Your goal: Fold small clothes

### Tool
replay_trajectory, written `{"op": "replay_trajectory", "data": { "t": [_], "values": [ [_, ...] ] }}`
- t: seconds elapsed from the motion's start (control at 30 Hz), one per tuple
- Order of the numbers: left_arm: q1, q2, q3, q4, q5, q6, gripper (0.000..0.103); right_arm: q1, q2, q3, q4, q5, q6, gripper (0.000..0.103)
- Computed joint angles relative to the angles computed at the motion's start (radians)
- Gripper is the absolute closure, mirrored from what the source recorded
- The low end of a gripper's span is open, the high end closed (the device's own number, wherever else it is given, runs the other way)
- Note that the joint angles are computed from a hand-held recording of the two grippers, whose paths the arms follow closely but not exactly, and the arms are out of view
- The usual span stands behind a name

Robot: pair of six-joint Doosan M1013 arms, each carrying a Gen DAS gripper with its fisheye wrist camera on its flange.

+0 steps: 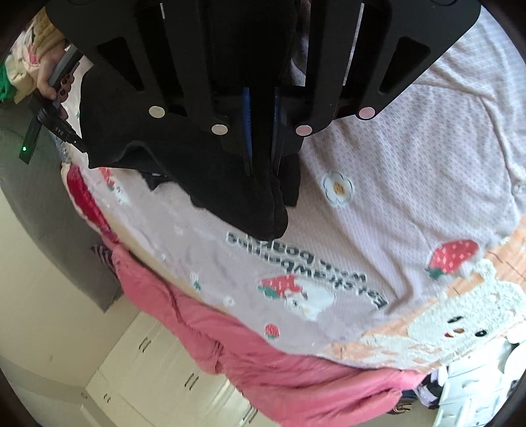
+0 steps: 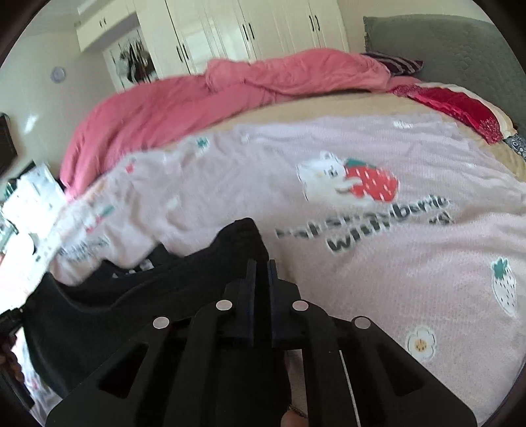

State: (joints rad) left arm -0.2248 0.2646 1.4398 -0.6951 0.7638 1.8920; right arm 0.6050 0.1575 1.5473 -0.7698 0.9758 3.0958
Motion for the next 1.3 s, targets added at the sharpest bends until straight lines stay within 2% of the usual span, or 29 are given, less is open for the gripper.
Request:
{"op": "replay_trajectory", "data": {
  "t": [0.13,0.37,0.5,0.6,0.67,0.73,0.8,0.87,0.9,0.97,1.0,1.07,1.13,1.2,1.23,1.3],
  "values": [
    [0.004,0.004,-0.003,0.016,0.0,-0.019,0.1,-0.009,0.017,-0.016,0.001,0.019,-0.017,0.098],
    [0.002,0.057,-0.025,0.082,0.085,-0.124,0.1,-0.037,0.056,-0.016,0.138,0.067,-0.047,0.098],
    [-0.008,0.049,-0.022,0.112,0.067,-0.116,0.099,-0.027,0.059,-0.012,0.111,0.081,-0.022,0.098],
    [-0.006,0.03,-0.006,0.051,0.021,-0.055,0.099,-0.005,0.044,-0.003,0.023,0.074,0.054,0.098],
    [-0.018,0.021,-0.003,0.086,-0.01,-0.036,0.099,0.005,0.042,-0.006,-0.025,0.074,0.064,0.098],
    [-0.03,0.03,-0.015,0.164,0.01,-0.091,0.099,-0.007,0.068,-0.043,0.037,0.137,-0.036,0.097],
    [-0.027,0.046,-0.024,0.181,0.048,-0.137,0.099,-0.031,0.09,-0.067,0.145,0.177,-0.127,0.097],
    [-0.024,0.042,-0.02,0.172,0.046,-0.14,0.097,-0.038,0.088,-0.062,0.188,0.183,-0.114,0.096],
    [-0.025,0.038,-0.021,0.176,0.043,-0.134,0.096,-0.035,0.074,-0.046,0.178,0.154,-0.086,0.095],
    [-0.034,0.015,-0.014,0.209,0.004,-0.124,0.087,-0.02,0.057,-0.03,0.138,0.14,-0.037,0.084],
    [-0.038,0.004,-0.009,0.222,-0.014,-0.125,0.08,-0.009,0.051,-0.028,0.112,0.141,-0.024,0.082],
    [-0.045,-0.008,-0.008,0.22,-0.02,-0.114,0.079,0.008,0.046,-0.032,0.072,0.138,-0.029,0.081],
    [-0.057,-0.019,-0.007,0.208,-0.008,-0.08,0.079,0.022,0.047,-0.05,0.053,0.12,-0.08,0.078],
    [-0.083,-0.026,-0.006,0.239,0.017,-0.062,0.077,0.03,0.055,-0.073,0.054,0.073,-0.158,0.07],
    [-0.097,-0.028,-0.004,0.247,0.037,-0.044,0.076,0.03,0.064,-0.091,0.077,0.041,-0.231,0.062],
    [-0.117,-0.031,0.007,0.252,0.073,-0.015,0.076,0.031,0.09,-0.131,0.107,0.019,-0.346,0.059]
  ]
}}
